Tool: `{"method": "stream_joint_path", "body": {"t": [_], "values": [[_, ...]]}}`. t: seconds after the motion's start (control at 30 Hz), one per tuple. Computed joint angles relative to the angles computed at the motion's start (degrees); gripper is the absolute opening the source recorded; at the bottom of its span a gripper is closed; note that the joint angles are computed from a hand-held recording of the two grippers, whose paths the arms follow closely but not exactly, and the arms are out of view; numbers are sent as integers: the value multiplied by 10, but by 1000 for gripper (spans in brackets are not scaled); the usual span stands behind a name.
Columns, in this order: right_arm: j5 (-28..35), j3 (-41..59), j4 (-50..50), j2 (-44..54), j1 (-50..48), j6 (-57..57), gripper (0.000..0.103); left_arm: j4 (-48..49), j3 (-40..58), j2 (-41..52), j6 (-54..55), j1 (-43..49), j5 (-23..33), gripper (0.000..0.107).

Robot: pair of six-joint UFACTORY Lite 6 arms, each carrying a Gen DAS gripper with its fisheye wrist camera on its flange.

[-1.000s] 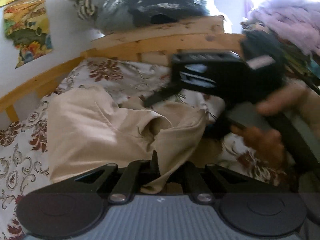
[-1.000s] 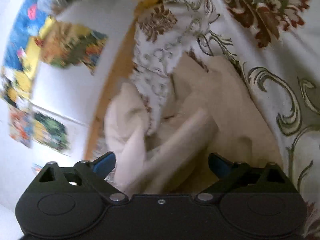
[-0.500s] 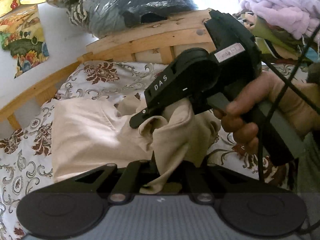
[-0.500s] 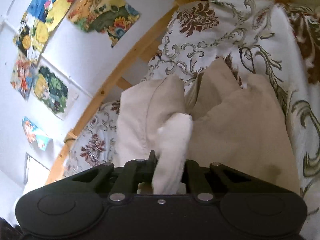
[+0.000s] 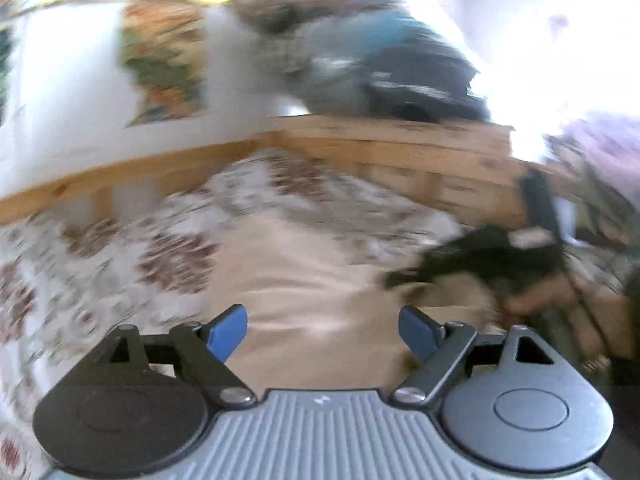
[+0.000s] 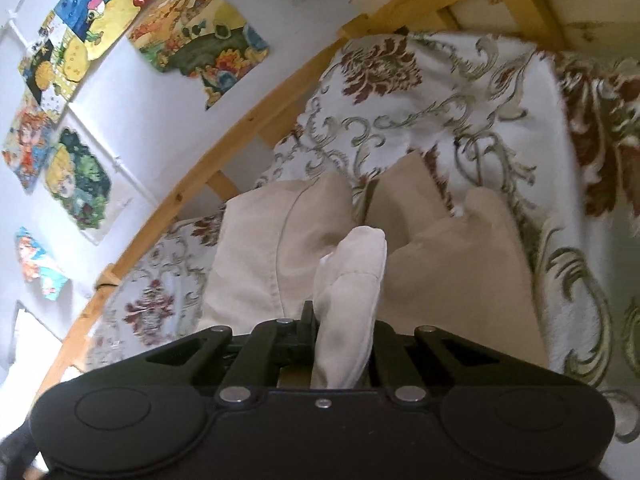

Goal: Fold large clothes
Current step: 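Open the left tool and release the folded jacket onto the bed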

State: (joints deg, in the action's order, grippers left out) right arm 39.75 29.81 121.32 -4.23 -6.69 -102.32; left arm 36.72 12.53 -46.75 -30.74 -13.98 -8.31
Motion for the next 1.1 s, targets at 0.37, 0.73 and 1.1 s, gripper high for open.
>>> {"method": "stream_joint_path", "body": {"t": [0.37, 0.73, 1.1], "values": [[-42, 17, 65, 20, 29, -69, 10, 273, 118, 319, -344, 232, -148, 86], [-12, 54, -44, 61, 28, 46, 25, 237, 114, 336, -300, 216, -143, 86], [-167, -35, 451, -122, 135, -562, 6, 134, 172, 324, -182, 64, -44, 85]]}}
